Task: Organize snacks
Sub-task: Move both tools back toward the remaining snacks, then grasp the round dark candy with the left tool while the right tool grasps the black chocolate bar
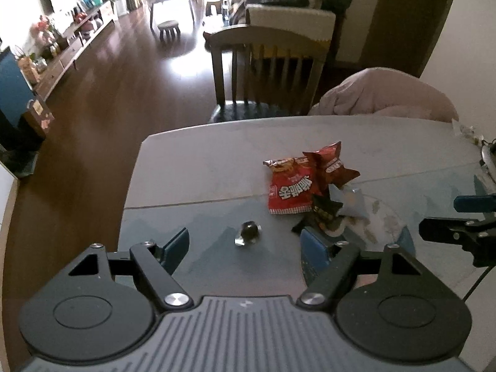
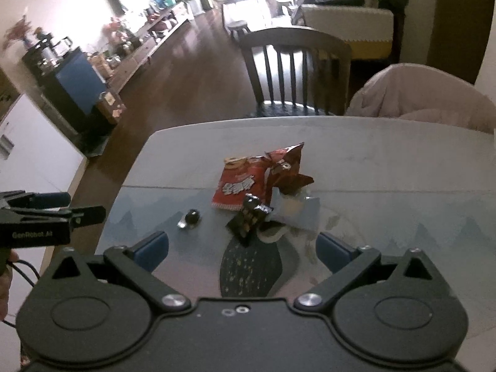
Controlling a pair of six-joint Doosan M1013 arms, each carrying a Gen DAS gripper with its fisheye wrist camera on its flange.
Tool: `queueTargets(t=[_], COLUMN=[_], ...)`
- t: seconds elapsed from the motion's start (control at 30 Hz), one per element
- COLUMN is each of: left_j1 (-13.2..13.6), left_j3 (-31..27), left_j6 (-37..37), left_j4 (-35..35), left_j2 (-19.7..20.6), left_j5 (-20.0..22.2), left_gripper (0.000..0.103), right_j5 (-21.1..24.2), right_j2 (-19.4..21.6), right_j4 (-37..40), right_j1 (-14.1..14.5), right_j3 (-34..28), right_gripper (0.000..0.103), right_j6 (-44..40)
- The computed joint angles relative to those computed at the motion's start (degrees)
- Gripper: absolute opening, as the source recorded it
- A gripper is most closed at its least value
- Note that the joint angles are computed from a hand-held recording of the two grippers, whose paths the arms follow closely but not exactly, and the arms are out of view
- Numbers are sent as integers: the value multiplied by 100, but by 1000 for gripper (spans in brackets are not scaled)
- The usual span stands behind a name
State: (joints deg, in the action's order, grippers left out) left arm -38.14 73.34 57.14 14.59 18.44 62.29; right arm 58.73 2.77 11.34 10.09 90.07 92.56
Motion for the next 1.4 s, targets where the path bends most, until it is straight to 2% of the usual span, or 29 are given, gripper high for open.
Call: queueTargets(t=[0.27, 0.57, 0.67, 0.87, 0.93, 1.0, 1.07, 1.27, 1.3, 1.37, 1.4], left_j1=[338, 535, 592, 712, 711, 711, 698, 651, 650, 645, 653], left_j3=[-532, -824, -914, -951, -965, -965, -965, -876, -859, -806, -791], left_j6=[1132, 1960, 2183, 2437, 2501, 2587, 2636, 2695, 2684, 2677, 2676], left_j4=[-706, -1061, -1222, -1650, -1646, -1689, -1675, -1581, -1546, -1553, -1598], left_j2=[682, 1252, 1434, 1633, 1684, 1719, 1751, 1727, 1710, 1667, 1654], left_j5=[339, 718, 881, 948, 995, 1032, 1062, 943, 924, 861, 856], left_gripper=[79, 79, 79, 78, 78, 73, 62, 53, 49, 32, 30], right_j5=[189, 278, 325, 362, 363, 363, 350, 336, 349, 342, 334], right_j2=[638, 1169, 1314, 1505, 1538, 1563, 1576, 1578, 1580, 1573, 1575], right_j4=[65, 181, 249, 248, 211, 195, 132, 65, 42, -3, 6], right_j1=[13, 36, 42, 106, 127, 141, 164, 201, 210, 229, 220], right_j3=[-249, -316, -355, -379, -388, -392, -387, -379, -388, -393, -386], right_gripper=[101, 94, 89, 78, 71, 67, 64, 54, 51, 44, 40], right_j6=[580, 1362, 1487, 1710, 1809, 1860, 1933, 1933, 1944, 1977, 1966])
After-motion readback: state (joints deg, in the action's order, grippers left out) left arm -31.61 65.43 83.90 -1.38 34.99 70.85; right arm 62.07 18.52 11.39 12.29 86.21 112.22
